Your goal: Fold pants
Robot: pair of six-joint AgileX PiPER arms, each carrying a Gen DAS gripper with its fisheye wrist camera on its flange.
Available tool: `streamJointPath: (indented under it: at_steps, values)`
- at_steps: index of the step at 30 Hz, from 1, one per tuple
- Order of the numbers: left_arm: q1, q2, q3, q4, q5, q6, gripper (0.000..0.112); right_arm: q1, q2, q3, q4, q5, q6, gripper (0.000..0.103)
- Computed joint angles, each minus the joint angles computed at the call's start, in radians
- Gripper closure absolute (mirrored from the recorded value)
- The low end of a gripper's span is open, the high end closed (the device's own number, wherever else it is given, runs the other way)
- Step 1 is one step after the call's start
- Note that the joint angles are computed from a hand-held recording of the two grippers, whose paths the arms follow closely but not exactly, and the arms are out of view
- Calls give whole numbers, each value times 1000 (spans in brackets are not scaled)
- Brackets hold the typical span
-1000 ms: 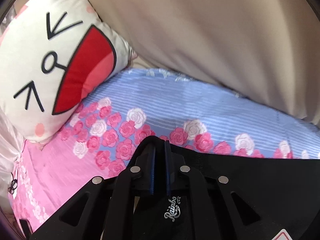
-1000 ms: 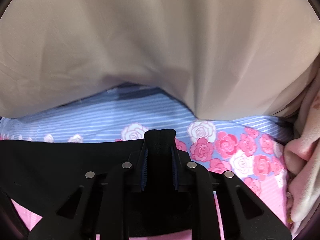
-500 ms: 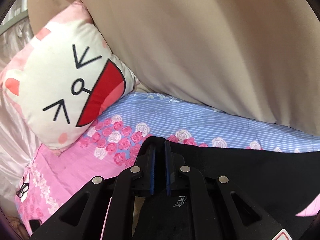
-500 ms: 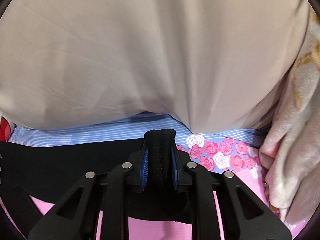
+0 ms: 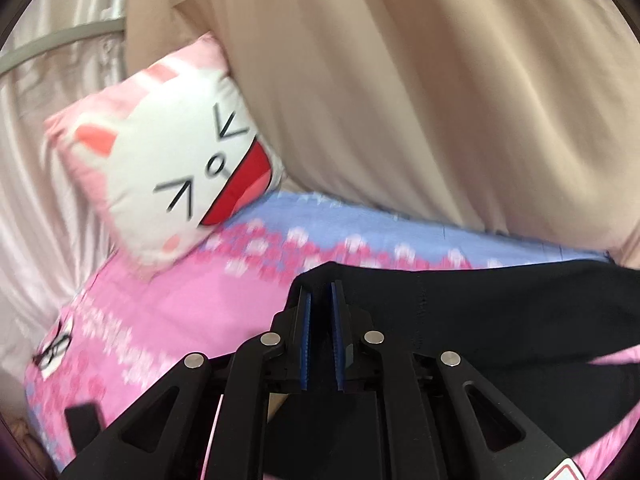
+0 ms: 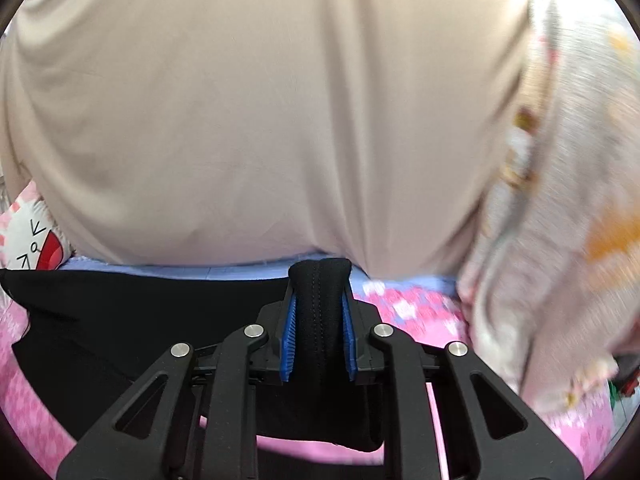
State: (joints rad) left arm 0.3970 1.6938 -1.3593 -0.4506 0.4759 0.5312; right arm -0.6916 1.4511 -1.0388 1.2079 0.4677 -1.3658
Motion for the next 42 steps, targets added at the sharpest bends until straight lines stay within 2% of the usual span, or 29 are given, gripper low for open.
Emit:
streamJointPath:
  at_steps: [3, 6, 7, 9, 11, 12, 14, 15, 16, 18, 19, 21, 24, 25, 27, 28, 30, 31, 32, 33, 34, 36, 39, 40, 41, 42]
  values:
    - [64, -68, 166, -88, -33, 146, 102, -109, -58, 172, 144, 65, -205, 85]
    - [99, -80, 294, -55, -92, 185, 102, -210, -34, 309, 214, 107, -369, 84]
    - [106, -73, 317, -34, -106, 180, 102, -232, -3, 357, 245, 91, -443, 84]
    - [103, -48, 368, 107, -152, 50, 105, -270, 43, 410, 276, 87, -518, 81]
    - [109, -16, 435, 307, -271, -136, 105, -325, 73, 445, 298, 103, -565, 76]
    - [115, 1, 443, 400, -286, -223, 105, -372, 92, 450, 284, 139, -563, 69]
    - [141, 27, 449, 466, -284, -298, 105, -473, 106, 442, 226, 231, -503, 49]
    - [155, 22, 450, 439, -268, -287, 105, -528, 102, 443, 216, 283, -490, 32]
    - [164, -3, 466, 372, -262, -235, 105, -614, 84, 454, 218, 353, -498, 24]
    - [162, -81, 504, 228, -257, -93, 105, -734, 80, 425, 156, 479, -423, 24]
    - [145, -117, 520, 216, -264, -79, 105, -768, 78, 406, 127, 518, -361, 24]
    - [63, -187, 534, 266, -260, -144, 104, -787, 111, 340, 69, 584, -213, 23]
    - [-96, -216, 514, 331, -244, -258, 99, -722, 199, 247, 16, 646, -5, 23]
    - [-159, -210, 501, 358, -235, -310, 96, -693, 223, 230, 8, 646, 47, 23]
    - [-252, -189, 485, 361, -231, -353, 80, -635, 235, 219, -5, 615, 101, 23]
    - [-319, -171, 481, 391, -238, -405, 79, -578, 232, 217, -11, 564, 111, 19]
    - [-422, -137, 478, 551, -257, -592, 79, -435, 211, 209, -57, 396, 152, 18]
    - [-467, -117, 478, 644, -266, -692, 79, -388, 213, 199, -70, 350, 164, 27]
    - [-514, -90, 478, 744, -276, -792, 79, -330, 223, 168, -104, 319, 195, 45]
    - [-549, -63, 470, 836, -275, -892, 79, -274, 233, 121, -168, 304, 267, 85]
    - [-573, -41, 460, 922, -271, -992, 78, -230, 220, 87, -212, 292, 321, 95]
    - [-613, 17, 438, 1040, -255, -1152, 78, -153, 104, 66, -263, 261, 320, 96]
    - [-648, 66, 430, 1191, -211, -1347, 78, -145, -129, 112, -171, 270, 131, 97]
    - [-648, 70, 440, 1216, -211, -1378, 78, -148, -212, 143, -174, 237, 74, 96]
    - [-648, 71, 457, 1250, -212, -1417, 78, -148, -268, 197, -172, 169, -23, 95]
    - [-640, 68, 479, 1307, -230, -1472, 78, -172, -296, 268, -161, 121, -123, 88]
